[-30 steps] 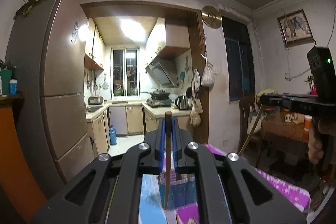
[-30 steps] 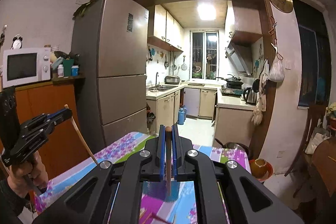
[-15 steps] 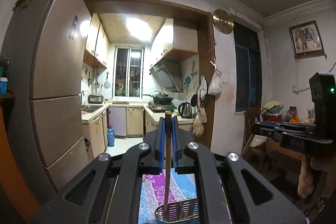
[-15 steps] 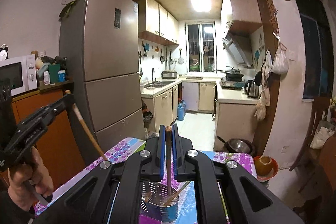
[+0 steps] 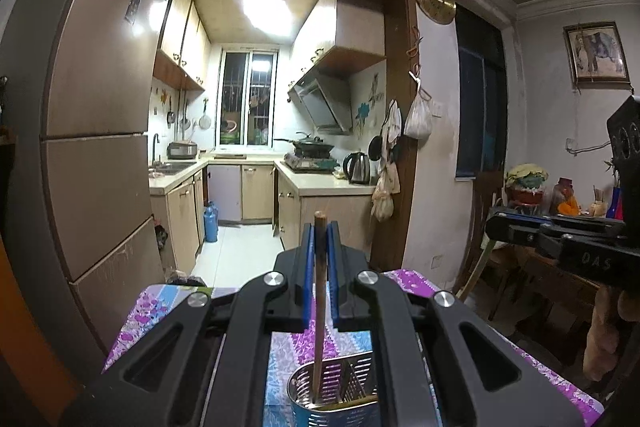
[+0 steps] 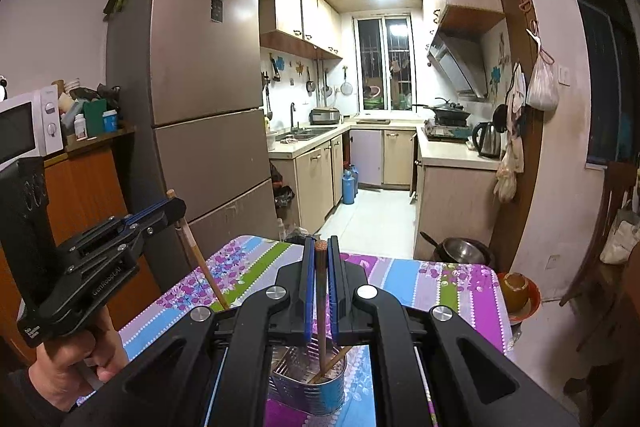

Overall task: Organize utensils
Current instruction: 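Lift and carry both held chopsticks upright over the blue utensil holder, then open the left gripper into the holder while the right gripper opens too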

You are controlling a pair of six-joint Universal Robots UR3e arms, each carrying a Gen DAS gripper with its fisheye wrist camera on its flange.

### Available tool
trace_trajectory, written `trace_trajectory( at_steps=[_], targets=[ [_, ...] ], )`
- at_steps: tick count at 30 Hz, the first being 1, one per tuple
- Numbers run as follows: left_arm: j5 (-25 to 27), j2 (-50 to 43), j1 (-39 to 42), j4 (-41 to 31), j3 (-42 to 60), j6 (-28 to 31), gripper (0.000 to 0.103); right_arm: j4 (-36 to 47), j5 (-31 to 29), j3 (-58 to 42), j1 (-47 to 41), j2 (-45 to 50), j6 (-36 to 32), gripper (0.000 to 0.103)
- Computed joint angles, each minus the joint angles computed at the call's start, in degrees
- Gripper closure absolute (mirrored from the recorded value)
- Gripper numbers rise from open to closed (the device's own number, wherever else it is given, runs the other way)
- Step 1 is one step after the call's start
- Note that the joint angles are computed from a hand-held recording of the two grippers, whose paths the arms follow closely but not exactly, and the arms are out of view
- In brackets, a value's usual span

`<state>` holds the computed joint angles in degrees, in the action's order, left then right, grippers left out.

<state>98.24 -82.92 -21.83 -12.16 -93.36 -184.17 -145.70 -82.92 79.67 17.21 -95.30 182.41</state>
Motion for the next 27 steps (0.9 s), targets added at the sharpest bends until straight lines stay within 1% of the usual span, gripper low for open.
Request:
trace_trajectory(
  at_steps=[7, 8, 9, 10, 11, 12, 15, 17, 18, 20, 21, 22, 24, 25, 27],
  targets=[
    [-2.6, -0.1, 2.0, -1.1, -1.0, 0.1, 0.097, -1.1, -0.1, 0.2, 0.7, 2.4, 0.5, 0.096],
    [-3.0, -0.1, 2.3, -1.2, -1.3, 0.1, 0.094, -1.1, -0.2, 0.1, 0.7, 2.7, 0.7, 0.096],
    [-3.4, 0.1, 2.6, -1.5, -1.7, 0.1, 0.089, -1.3, -0.2, 0.5, 0.5, 2.7, 0.9, 0.096],
    [-3.3, -0.2, 2.7, -1.7, -1.3, 0.2, 0.071, -1.5, -0.1, 0.7, 0.4, 2.6, 1.1, 0.096],
    [-2.9, -0.2, 2.6, -1.2, -1.6, 0.3, 0.059, -1.6, 0.1, 1.2, 0.0, 2.4, 1.3, 0.096],
    [-2.7, 0.1, 2.7, -0.9, -2.0, 0.4, 0.057, -1.7, 0.3, 1.6, -0.3, 2.0, 1.3, 0.096],
    [-2.6, 1.1, 2.9, -1.7, -2.4, 0.4, 0.057, -2.1, 0.1, 2.4, -0.5, 0.9, 1.8, 0.095],
    [-2.8, 3.7, 3.0, -2.2, -3.8, 0.8, 0.057, -2.7, 0.0, 3.2, -0.5, -0.5, 2.1, 0.095],
    [-2.7, 5.6, 2.8, -2.4, -5.0, 1.2, 0.057, -3.3, -0.2, 4.0, -0.3, -1.6, 2.0, 0.095],
    [-2.2, 9.8, 2.1, -3.1, -7.8, 2.0, 0.049, -4.2, -0.2, 5.8, -0.2, -4.4, 1.7, 0.095],
    [-2.0, 12.0, 1.7, -3.0, -9.7, 2.6, 0.048, -5.1, 0.3, 7.7, -0.2, -6.9, 1.7, 0.094],
    [-1.6, 16.4, 1.0, -3.2, -13.3, 3.8, 0.045, -5.6, 0.8, 9.2, -0.5, -8.9, 1.5, 0.090],
    [0.3, 24.0, -1.1, -3.6, -19.8, 5.8, 0.040, -8.1, 0.7, 15.3, -0.2, -15.9, 0.6, 0.083],
    [1.1, 29.6, -2.3, -4.4, -24.5, 6.9, 0.037, -9.2, 1.0, 18.6, -0.3, -19.6, 0.4, 0.080],
    [3.7, 41.6, -4.8, -8.6, -33.4, 8.3, 0.035, -10.8, 0.9, 27.6, -0.1, -29.6, -0.4, 0.076]
  ],
)
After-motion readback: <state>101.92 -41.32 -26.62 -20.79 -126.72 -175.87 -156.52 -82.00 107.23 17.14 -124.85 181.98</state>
